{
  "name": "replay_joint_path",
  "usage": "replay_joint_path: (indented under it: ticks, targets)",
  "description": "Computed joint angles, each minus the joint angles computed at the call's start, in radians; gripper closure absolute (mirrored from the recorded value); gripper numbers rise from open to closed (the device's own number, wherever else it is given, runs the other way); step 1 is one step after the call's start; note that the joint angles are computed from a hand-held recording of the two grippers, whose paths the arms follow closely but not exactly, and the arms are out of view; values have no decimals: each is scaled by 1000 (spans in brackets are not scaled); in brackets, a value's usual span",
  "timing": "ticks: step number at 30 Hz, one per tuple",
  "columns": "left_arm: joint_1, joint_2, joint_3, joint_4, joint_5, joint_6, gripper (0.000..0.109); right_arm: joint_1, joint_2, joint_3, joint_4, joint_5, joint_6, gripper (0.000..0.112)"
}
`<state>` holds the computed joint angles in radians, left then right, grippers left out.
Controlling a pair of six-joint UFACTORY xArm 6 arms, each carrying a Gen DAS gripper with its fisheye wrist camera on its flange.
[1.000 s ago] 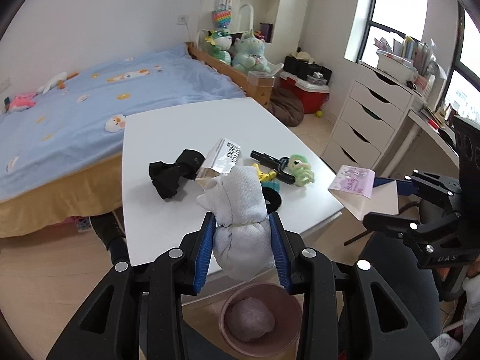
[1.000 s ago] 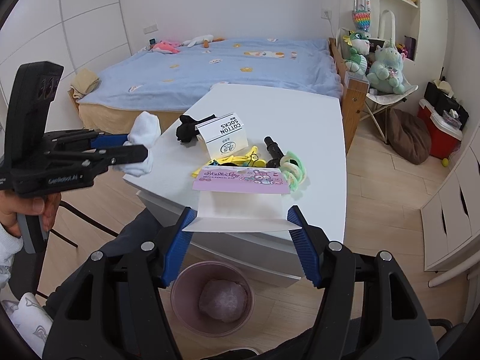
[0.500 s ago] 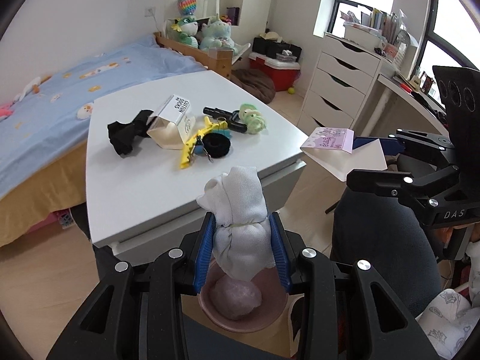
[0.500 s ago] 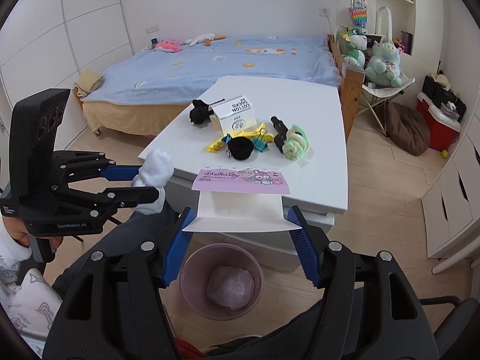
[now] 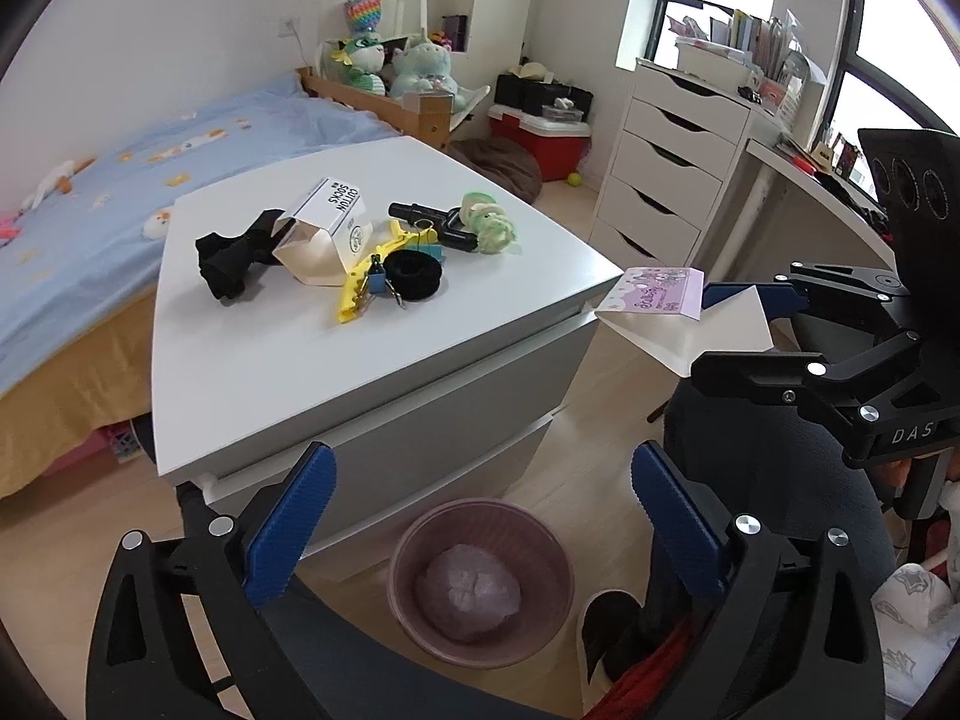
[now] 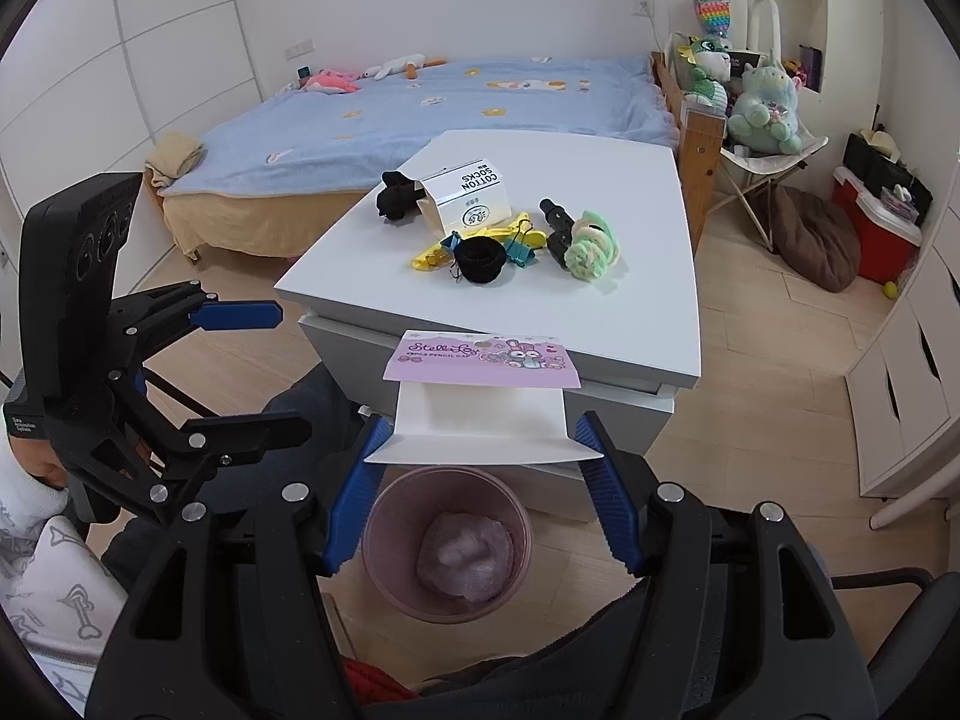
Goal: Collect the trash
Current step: 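Carry the socks over the pink bin and open the left gripper, then lower the pink card over the bin and open the right gripper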
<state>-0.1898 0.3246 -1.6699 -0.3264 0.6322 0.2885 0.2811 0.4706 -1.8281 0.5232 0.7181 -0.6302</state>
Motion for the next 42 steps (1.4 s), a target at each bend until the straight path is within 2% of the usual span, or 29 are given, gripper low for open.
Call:
replay_joint_path:
  ticks: [6,11,18,24,26,27,28,33,42]
  targets:
    - [6,-11,15,90,-17,-75,13,6,-3,5,-1,6,-8,49]
    - [20,-41,50,120,-34,-132,13,12,-4,8,-5,17,-23,49]
    - [47,-80,86,153,-16,-165,13,27,-6,15,8,47,-53,49]
    - [64,-115,132,160,-53,-180,13,44,-4,13,22,80,-84,48]
    - [68,-120,138,161,-57,-184,13,46,1,7,28,98,-93,40]
    - [68,-123,142,160,-60,-184,13,47,2,7,31,97,-94,29]
    - [69,-124,144,161,-63,-184,13,47,1,9,45,97,-99,25]
    - [72,-131,154,156,-73,-186,13,50,3,10,18,87,-64,16]
    - [72,-136,141,153,-56,-192,13,37,13,-30,-28,79,48,13]
